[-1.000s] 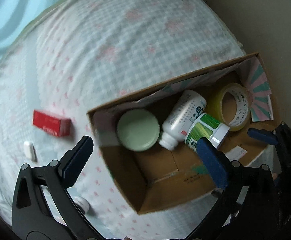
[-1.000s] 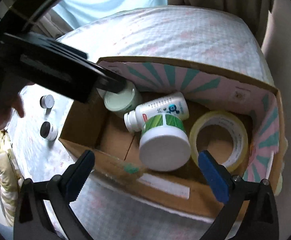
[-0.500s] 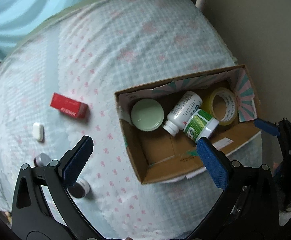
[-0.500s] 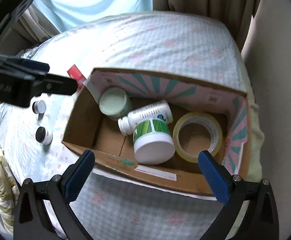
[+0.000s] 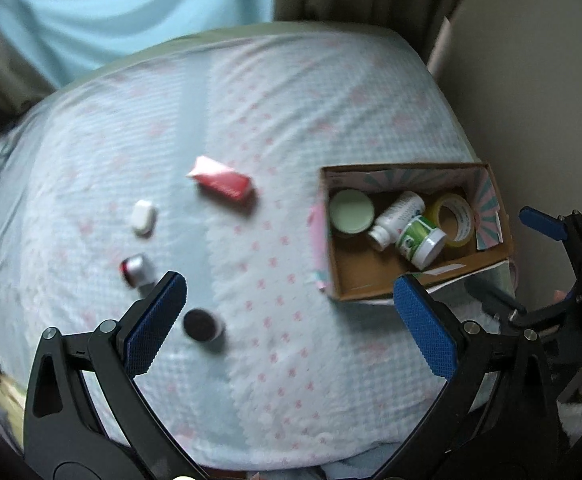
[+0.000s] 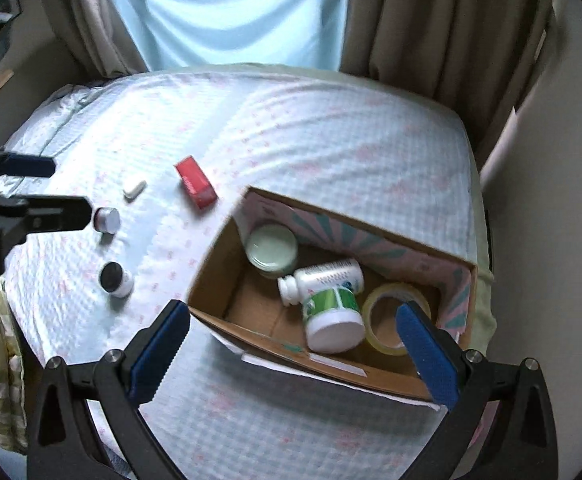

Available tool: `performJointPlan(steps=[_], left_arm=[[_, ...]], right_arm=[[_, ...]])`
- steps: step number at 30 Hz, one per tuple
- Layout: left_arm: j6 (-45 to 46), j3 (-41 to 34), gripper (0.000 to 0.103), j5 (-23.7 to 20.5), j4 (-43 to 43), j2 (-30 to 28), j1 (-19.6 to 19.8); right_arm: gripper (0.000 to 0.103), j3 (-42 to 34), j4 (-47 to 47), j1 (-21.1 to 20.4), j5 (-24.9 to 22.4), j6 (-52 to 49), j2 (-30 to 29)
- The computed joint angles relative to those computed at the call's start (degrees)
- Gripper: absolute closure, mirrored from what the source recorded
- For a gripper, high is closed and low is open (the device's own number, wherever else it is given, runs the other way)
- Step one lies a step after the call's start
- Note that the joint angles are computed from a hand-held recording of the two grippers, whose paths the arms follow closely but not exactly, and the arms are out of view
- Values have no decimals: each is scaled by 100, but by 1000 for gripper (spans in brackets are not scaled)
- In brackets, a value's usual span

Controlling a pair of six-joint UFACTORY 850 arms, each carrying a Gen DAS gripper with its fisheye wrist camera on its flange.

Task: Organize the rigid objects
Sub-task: 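Withdraw both tools from the box toward the red box and jar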

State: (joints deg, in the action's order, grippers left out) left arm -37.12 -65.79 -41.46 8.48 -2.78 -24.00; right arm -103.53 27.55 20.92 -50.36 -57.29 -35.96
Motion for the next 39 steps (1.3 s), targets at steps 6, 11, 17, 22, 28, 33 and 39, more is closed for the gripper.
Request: performJointPlan(steps=[6,11,17,22,28,33,39], left_arm=[[-750,851,0,-69,445,1027,223],[-1041,1576,0,1,591,1878,582],[-530,2194,0,185,218,2521,1311],[373,2496,0,382,-266,2695,2075],[1826,2738,0,865,-1349,2313,2969],[2820,2820,0,1310,-2433,1604,3333],[3118,2654,0,1813,-3053,569,3356]], right_arm=[[0,338,232,231,305,-25,444],[0,548,137,492,510,176,749],[0,781,-155,865,757,570,1015],[0,576,-351,1260,619,1239,843],[0,-70,-666,1701,376,1999,288],[0,-1116,-961,1979,-9,2296,-610],[0,-2843,-1354,2154,-712,1987,-1974]])
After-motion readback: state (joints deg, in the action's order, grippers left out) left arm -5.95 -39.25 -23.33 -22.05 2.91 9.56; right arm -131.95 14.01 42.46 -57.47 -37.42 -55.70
